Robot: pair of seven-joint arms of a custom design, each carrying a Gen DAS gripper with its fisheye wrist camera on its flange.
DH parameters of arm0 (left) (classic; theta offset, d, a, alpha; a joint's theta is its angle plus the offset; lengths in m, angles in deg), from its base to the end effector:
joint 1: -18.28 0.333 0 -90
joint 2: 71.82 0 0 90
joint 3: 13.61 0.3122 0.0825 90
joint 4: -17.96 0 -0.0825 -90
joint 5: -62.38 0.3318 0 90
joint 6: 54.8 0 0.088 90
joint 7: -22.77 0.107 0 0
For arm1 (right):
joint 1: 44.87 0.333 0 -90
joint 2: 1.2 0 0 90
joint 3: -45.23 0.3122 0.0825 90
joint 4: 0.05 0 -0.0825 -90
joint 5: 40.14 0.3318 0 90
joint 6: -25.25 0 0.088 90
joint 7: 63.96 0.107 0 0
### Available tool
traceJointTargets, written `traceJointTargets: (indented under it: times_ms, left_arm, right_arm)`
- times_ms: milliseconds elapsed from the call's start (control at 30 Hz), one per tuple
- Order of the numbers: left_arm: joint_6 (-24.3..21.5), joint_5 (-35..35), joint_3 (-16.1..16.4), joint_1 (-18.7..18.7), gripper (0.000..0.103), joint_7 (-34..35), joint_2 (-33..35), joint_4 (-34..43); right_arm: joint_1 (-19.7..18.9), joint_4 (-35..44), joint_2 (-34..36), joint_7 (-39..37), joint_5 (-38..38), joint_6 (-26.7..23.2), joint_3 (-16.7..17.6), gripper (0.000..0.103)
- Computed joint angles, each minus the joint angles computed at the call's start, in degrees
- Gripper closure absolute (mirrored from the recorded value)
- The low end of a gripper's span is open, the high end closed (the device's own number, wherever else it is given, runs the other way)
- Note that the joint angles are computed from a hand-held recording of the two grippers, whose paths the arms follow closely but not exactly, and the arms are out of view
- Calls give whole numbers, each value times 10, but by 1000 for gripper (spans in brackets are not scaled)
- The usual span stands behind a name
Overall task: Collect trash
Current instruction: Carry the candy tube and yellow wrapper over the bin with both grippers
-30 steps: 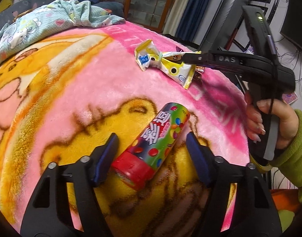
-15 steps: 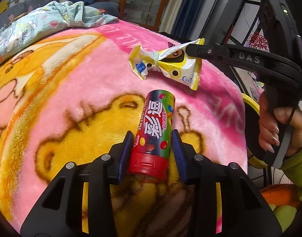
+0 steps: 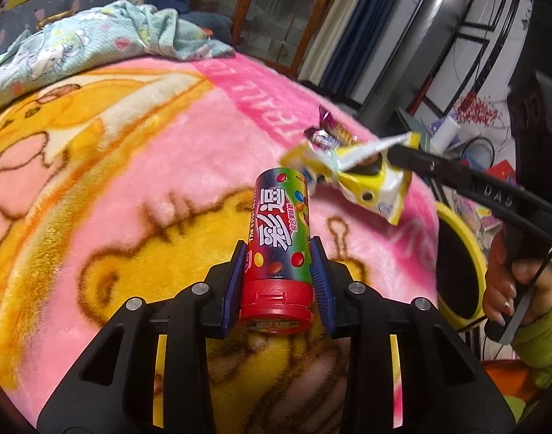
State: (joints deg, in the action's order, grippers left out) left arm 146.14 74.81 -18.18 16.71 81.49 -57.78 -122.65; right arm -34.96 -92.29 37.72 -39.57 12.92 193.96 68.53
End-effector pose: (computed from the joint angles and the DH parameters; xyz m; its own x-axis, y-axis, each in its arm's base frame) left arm 0.5025 -0.0788 0.3407 0.0834 -0.9471 0.3099 -0.7069 -0.2755 -0.6515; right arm 0.6255 0.2778 0.3317 0.6856 -0.7024 -0.1912 -0.5710 -0.3560 -0.7397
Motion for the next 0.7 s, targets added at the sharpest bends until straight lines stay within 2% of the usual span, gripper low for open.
traceJointTargets:
  times_ms: [100, 333, 700]
  left_arm:
    - [14, -32, 14, -23, 76, 15, -11, -10]
    - [35, -99, 21, -60, 76, 53, -25, -14]
    - [59, -174, 10, -93, 76, 110, -40, -17]
  right_arm:
    - [-16, -10, -8, -13, 20, 3, 13, 96]
    - [-49, -35, -38, -82, 106, 4, 34, 96]
    - [-53, -63, -91, -178, 254, -27, -1, 96]
